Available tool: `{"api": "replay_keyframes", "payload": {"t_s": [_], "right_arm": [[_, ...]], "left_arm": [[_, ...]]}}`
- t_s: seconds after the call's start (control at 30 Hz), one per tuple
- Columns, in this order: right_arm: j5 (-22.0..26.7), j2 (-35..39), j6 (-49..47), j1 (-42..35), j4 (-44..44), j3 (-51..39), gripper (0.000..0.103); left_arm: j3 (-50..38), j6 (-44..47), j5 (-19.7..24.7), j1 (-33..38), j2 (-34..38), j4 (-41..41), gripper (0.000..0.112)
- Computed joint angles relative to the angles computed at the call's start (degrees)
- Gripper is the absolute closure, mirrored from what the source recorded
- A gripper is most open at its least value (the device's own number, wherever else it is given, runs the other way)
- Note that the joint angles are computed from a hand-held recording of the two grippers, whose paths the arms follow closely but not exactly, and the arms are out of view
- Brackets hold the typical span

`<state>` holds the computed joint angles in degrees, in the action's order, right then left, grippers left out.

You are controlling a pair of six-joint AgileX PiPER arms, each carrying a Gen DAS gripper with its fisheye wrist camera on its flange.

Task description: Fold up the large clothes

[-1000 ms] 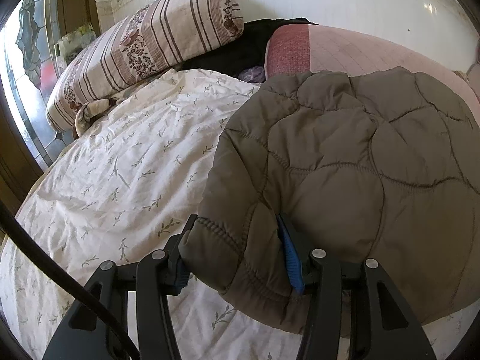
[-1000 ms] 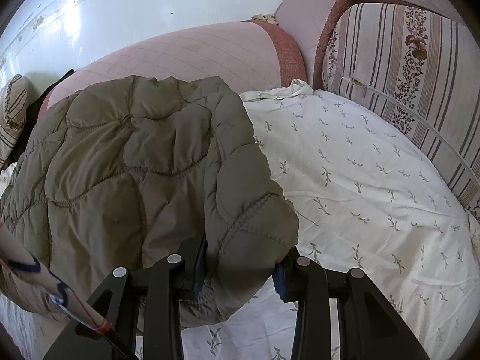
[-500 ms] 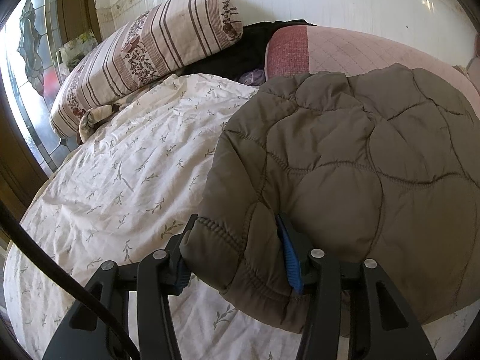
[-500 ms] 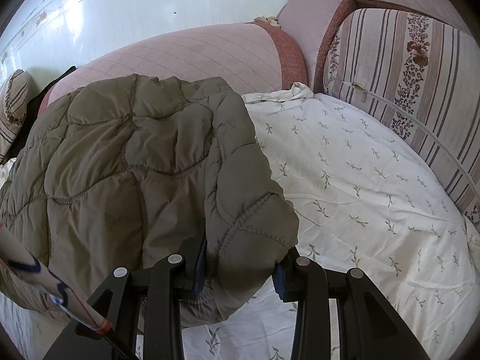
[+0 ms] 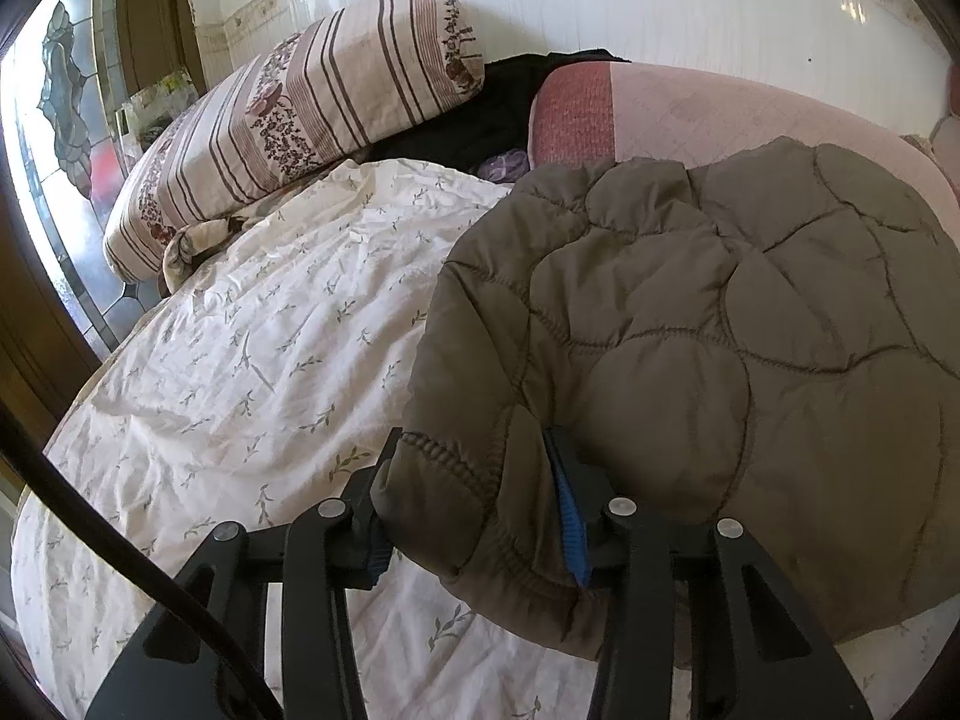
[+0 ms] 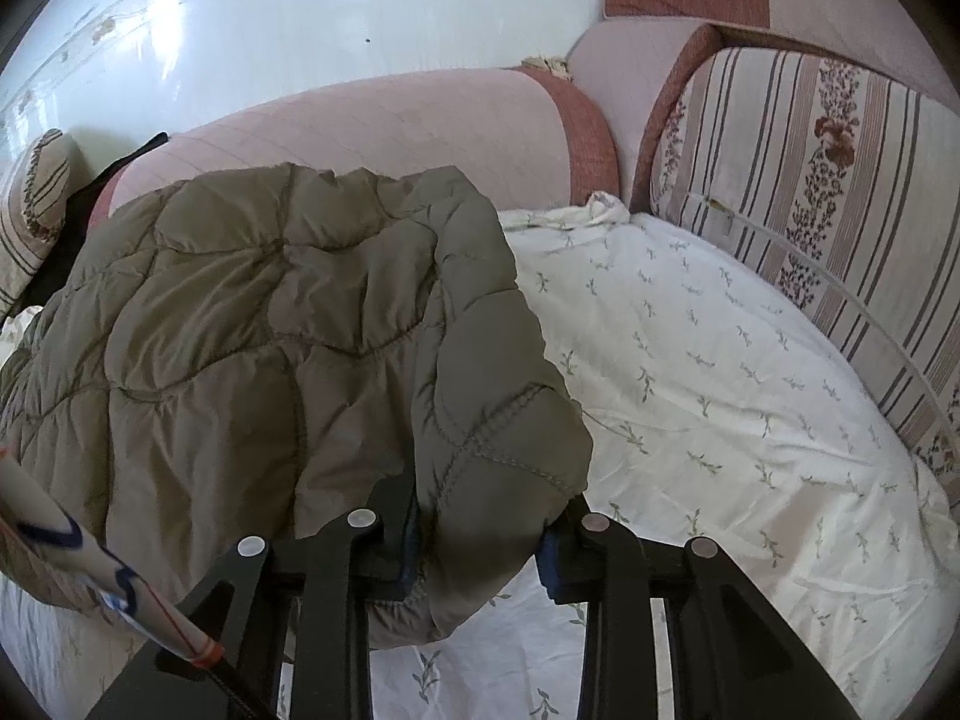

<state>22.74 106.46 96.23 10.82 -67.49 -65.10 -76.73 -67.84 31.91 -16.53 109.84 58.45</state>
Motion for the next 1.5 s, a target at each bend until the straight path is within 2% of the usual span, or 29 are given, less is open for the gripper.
{"api": "replay_keyframes", "payload": {"t_s": [0.3,0.43,0.57,0.67,0.7,0.73,0.77,0.83,0.87,0.9,0.97,1.07,1.13,1.23,1.3,1.37,1.4,1.43,1.5], "right_arm": [[0.4,-7.0,1.0,0.8,-1.7,5.3,0.073],[0.6,-11.3,2.0,1.3,-2.8,8.5,0.074],[0.1,-16.7,2.6,1.6,-3.0,12.4,0.074],[1.7,-21.1,4.1,3.5,-4.0,15.3,0.074],[2.4,-22.6,4.9,4.4,-4.5,16.4,0.074],[2.9,-24.2,5.5,5.4,-4.8,17.8,0.074],[3.3,-25.4,6.1,6.3,-5.0,19.0,0.074],[3.4,-28.2,7.6,8.6,-5.0,22.0,0.074],[4.6,-29.0,6.7,10.6,-3.2,23.1,0.074],[6.3,-29.1,8.0,12.2,-3.6,23.8,0.074],[7.6,-29.8,10.4,14.2,-3.7,26.1,0.074],[4.5,-30.1,11.1,12.6,-2.1,29.4,0.074],[0.0,-29.5,12.0,9.4,-1.5,31.1,0.074],[-4.7,-24.5,12.9,5.6,-1.9,31.3,0.072],[-7.2,-20.2,14.7,3.7,-3.2,30.8,0.062],[-7.8,-18.4,15.9,2.7,-4.5,30.9,0.047],[-8.6,-19.3,13.8,1.6,-2.2,31.4,0.043],[-10.2,-20.8,9.4,-0.1,2.5,32.2,0.034],[-12.8,-25.6,-0.7,-3.7,14.0,35.1,0.032]], "left_arm": [[3.1,3.0,-0.7,0.1,-5.9,-4.6,0.073],[6.1,1.9,-0.7,-0.6,-10.0,-3.2,0.074],[10.5,2.9,-2.1,0.0,-16.1,-5.1,0.074],[15.4,2.4,-2.9,0.4,-22.1,-5.4,0.074],[17.0,0.4,-2.4,-0.1,-23.7,-3.4,0.075],[18.8,-3.8,-1.3,-1.0,-25.2,0.9,0.088],[21.0,-8.5,2.1,-3.0,-28.0,6.6,0.102],[24.9,-14.3,6.8,-6.5,-32.7,14.2,0.102],[25.9,-14.7,7.9,-7.1,-33.9,14.6,0.102],[27.5,-13.3,7.8,-6.8,-35.6,12.6,0.102],[30.6,-8.4,4.2,-3.8,-38.3,6.0,0.102],[32.7,-2.0,0.7,0.3,-37.8,-1.6,0.102],[33.1,3.8,-3.4,3.3,-37.0,-7.5,0.102],[34.0,2.3,-4.0,3.6,-35.6,-5.9,0.097],[33.6,1.5,-4.4,3.0,-33.6,-5.2,0.092],[33.1,1.2,-4.6,2.0,-31.9,-5.0,0.091],[32.8,1.3,-4.4,1.2,-31.2,-5.1,0.091],[32.8,0.6,-4.3,0.2,-31.0,-4.6,0.090],[33.1,-0.5,-5.0,-0.9,-31.3,-3.1,0.086]]}}
